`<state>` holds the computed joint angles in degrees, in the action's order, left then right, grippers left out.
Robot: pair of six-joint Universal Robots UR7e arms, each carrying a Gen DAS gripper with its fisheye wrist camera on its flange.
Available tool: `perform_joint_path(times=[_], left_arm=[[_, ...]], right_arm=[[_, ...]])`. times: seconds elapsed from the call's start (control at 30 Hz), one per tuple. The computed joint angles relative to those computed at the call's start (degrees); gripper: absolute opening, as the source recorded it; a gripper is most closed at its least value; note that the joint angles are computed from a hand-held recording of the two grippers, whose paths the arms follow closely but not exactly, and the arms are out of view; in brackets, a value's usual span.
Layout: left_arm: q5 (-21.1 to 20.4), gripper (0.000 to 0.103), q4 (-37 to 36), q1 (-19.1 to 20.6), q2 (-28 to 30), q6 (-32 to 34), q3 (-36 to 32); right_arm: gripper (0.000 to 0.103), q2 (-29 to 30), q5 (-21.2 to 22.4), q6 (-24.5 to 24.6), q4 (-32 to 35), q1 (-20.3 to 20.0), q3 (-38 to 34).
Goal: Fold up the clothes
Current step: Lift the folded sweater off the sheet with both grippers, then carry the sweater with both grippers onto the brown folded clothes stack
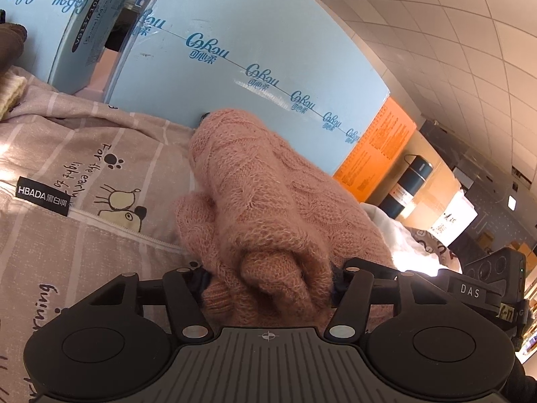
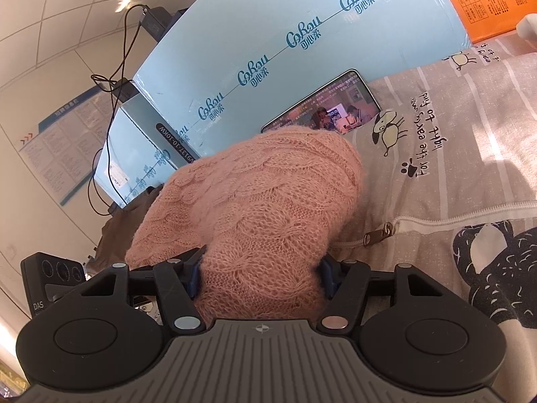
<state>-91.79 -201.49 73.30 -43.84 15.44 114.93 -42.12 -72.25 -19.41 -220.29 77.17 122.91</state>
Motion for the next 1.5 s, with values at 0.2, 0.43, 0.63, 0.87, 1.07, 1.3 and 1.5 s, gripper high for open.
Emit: perform_joint_path(times=[0.2, 0.43, 0.63, 0.87, 1.07, 1.3, 1.5], left_arm=[[3.4, 0.058, -7.6, -1.5, -1.3, -0.7, 4.1], [6.0, 0.058, -24.0, -1.4, -4.2, 1.2, 12.3], [10.6, 0.058, -37.7, -1.2, -7.7, 2.6, 17.2], [13.5, 0.058, -49.9, -1.4, -13.5, 8.6, 17.2], [12.2, 0.058, -55.6, -1.2, -14.4, 10.0, 11.6], [10.1, 0.058, -52.5, 1.4, -11.5, 7.2, 2.0], [6.9, 0.058, -51.0, 6.8, -6.2, 0.8, -4.3]], right_arm=[[0.058, 1.1, -3.5, 2.9, -3.2, 2.9, 1.3], [0.058, 2.8, -3.1, 5.6, -2.6, 7.1, 2.5], [0.058, 4.7, -1.2, 4.0, 5.1, 13.2, -2.1], [0.058, 9.6, 4.1, 0.9, 11.7, 20.7, -12.5], [0.058, 15.4, 10.1, 2.6, 12.2, 25.0, -23.7], [0.058, 21.4, 7.0, 4.3, 11.0, 27.6, -34.9], [0.058, 26.6, 2.7, 1.6, 14.5, 27.3, -43.7]])
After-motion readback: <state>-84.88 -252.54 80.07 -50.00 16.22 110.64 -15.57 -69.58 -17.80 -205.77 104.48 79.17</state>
